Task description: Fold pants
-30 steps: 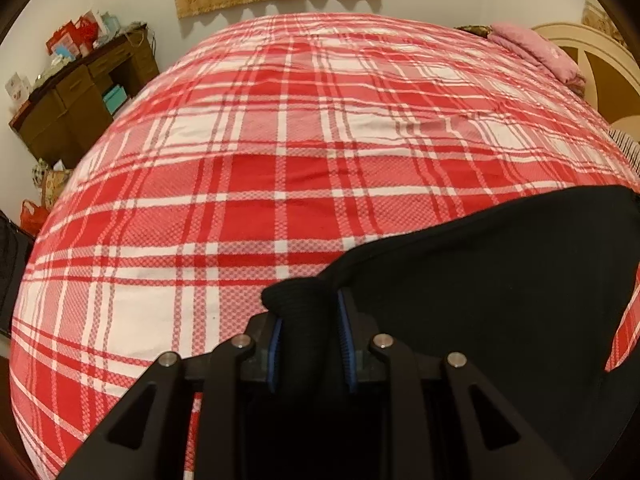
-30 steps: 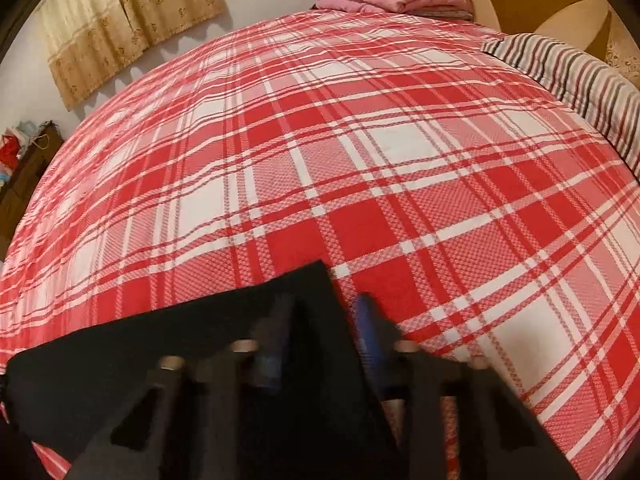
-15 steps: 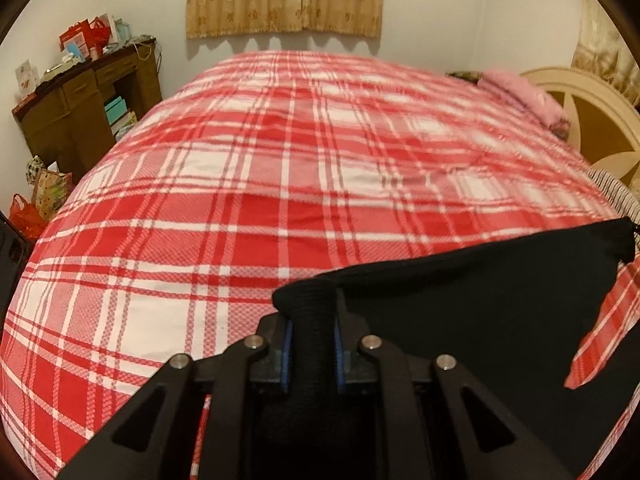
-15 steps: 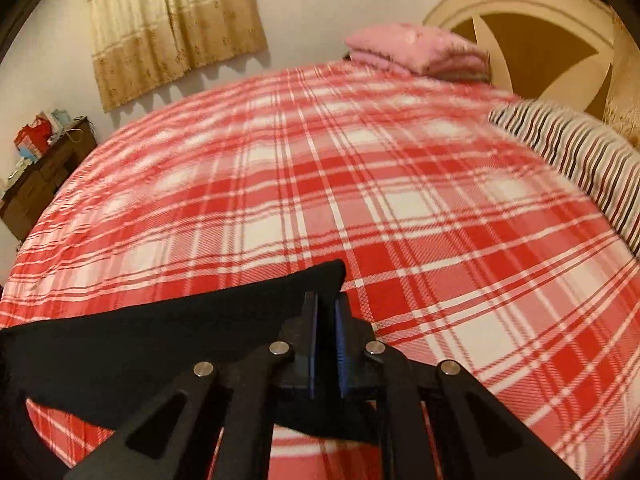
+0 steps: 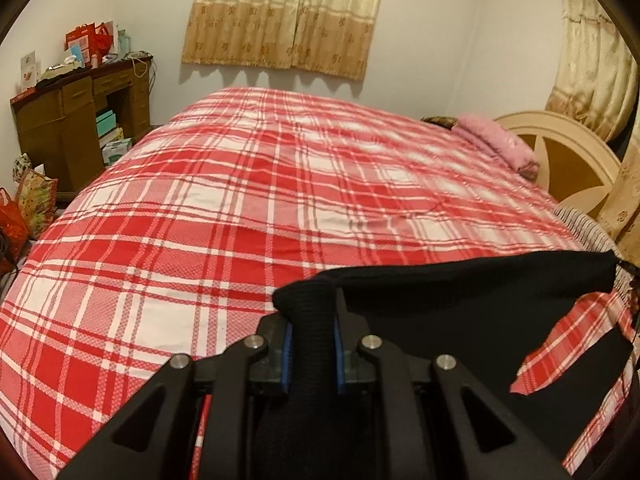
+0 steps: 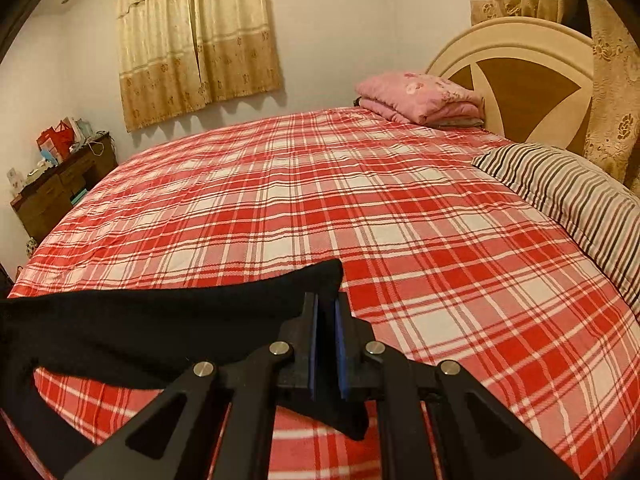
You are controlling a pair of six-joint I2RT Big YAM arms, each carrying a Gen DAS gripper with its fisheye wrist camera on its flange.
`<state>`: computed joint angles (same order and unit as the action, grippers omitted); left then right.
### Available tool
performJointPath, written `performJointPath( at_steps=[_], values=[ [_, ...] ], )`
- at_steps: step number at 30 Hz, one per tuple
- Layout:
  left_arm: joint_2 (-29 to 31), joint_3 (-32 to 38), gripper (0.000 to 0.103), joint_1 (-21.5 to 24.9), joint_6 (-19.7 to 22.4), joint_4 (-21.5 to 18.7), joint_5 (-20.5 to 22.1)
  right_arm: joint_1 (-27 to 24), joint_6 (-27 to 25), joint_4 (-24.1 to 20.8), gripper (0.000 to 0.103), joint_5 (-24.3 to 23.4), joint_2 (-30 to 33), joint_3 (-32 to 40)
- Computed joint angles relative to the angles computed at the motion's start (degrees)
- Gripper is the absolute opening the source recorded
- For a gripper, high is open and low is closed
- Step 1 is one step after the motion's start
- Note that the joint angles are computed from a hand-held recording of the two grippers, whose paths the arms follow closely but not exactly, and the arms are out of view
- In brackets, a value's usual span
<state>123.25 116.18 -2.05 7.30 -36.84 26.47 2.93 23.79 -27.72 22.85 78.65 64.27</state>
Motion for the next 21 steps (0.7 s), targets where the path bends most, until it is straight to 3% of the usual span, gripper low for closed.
performJointPath(
  at_steps=[7, 13, 16, 21],
  values=[
    [-5.7, -10.0, 0.016, 1.6, -1.3, 9.4, 7.0, 2.0, 1.7, 3.9, 0.007, 2.9, -7.2, -7.9],
    [-10.8, -19.5, 0.016, 3.7, -2.5, 16.5, 14.3, 3.9, 4.3, 4.0, 0.007, 4.8, -13.8, -14.9],
    [-12.7, -23.4, 0.016, 5.0, -1.9, 18.5, 17.5, 4.7, 6.5, 2.9, 0.007, 5.1, -16.6, -17.9],
    [-14.2, -27.2, 0.016, 6.5, 1.2, 18.1, 20.8, 6.7, 9.9, 0.7, 0.007, 6.0, -20.8, -22.1]
  ],
)
